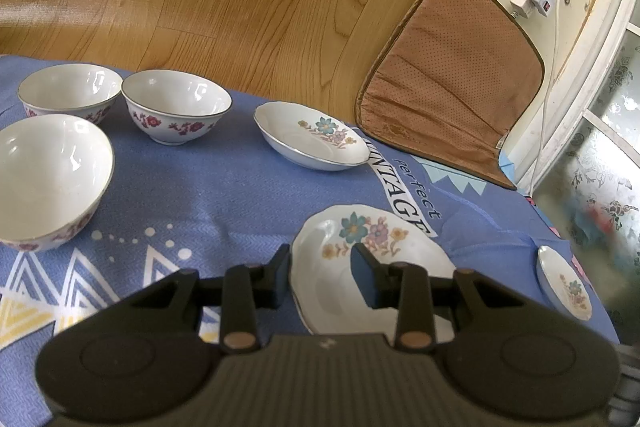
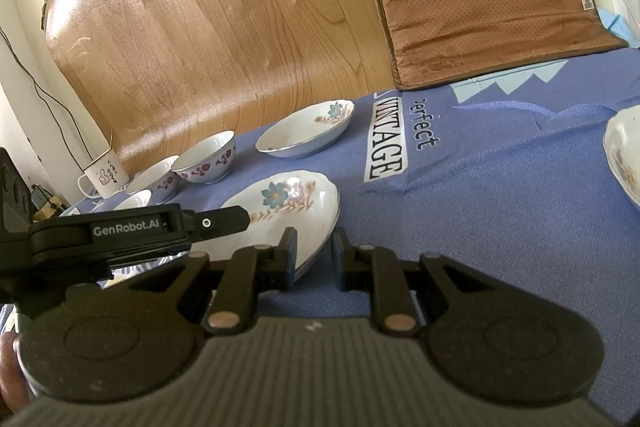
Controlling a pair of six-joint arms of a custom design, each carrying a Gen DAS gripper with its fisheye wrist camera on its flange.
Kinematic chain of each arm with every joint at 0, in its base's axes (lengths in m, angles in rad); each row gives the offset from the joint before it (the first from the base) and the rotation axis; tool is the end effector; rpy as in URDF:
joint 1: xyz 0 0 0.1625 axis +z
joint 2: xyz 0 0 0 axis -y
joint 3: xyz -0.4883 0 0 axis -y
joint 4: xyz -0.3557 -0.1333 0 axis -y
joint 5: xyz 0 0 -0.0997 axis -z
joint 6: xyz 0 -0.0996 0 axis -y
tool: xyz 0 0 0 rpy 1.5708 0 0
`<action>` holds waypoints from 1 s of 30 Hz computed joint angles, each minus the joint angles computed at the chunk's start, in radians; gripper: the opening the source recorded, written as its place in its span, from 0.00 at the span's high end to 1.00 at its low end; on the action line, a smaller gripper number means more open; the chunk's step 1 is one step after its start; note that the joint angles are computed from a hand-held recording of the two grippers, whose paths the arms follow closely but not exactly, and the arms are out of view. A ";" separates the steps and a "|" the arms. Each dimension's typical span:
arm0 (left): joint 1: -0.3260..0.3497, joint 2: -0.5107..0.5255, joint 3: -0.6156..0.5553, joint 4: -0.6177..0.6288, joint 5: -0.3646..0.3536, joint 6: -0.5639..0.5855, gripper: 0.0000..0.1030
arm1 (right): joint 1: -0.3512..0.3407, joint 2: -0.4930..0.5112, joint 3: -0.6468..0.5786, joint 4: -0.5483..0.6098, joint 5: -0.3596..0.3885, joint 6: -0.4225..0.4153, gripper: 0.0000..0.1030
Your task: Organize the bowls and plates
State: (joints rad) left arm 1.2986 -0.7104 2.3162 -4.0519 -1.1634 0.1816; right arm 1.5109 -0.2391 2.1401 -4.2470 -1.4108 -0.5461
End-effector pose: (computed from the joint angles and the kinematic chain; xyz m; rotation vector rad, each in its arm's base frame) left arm 0.0342 -0.5202 0.1434 0.3307 2.5185 -1.2055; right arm 0.1190 -0.5071 -0.0588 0.7696 -2.7192 1.1682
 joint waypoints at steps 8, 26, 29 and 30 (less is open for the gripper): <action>0.000 0.001 0.000 -0.001 -0.001 0.001 0.69 | 0.001 -0.001 0.001 0.000 -0.001 0.000 0.78; -0.026 0.021 0.055 -0.078 0.000 0.035 0.69 | 0.002 0.021 0.041 -0.097 -0.029 -0.008 0.81; -0.031 0.018 0.075 -0.083 -0.005 0.020 0.69 | -0.003 0.026 0.066 -0.142 -0.024 -0.007 0.81; -0.035 0.020 0.082 -0.089 -0.005 0.015 0.69 | -0.004 0.029 0.072 -0.160 -0.021 -0.014 0.81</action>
State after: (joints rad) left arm 1.2639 -0.6906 2.3983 -4.1406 -1.1681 0.1966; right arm 1.5071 -0.2101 2.2124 -4.4067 -1.4323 -0.5601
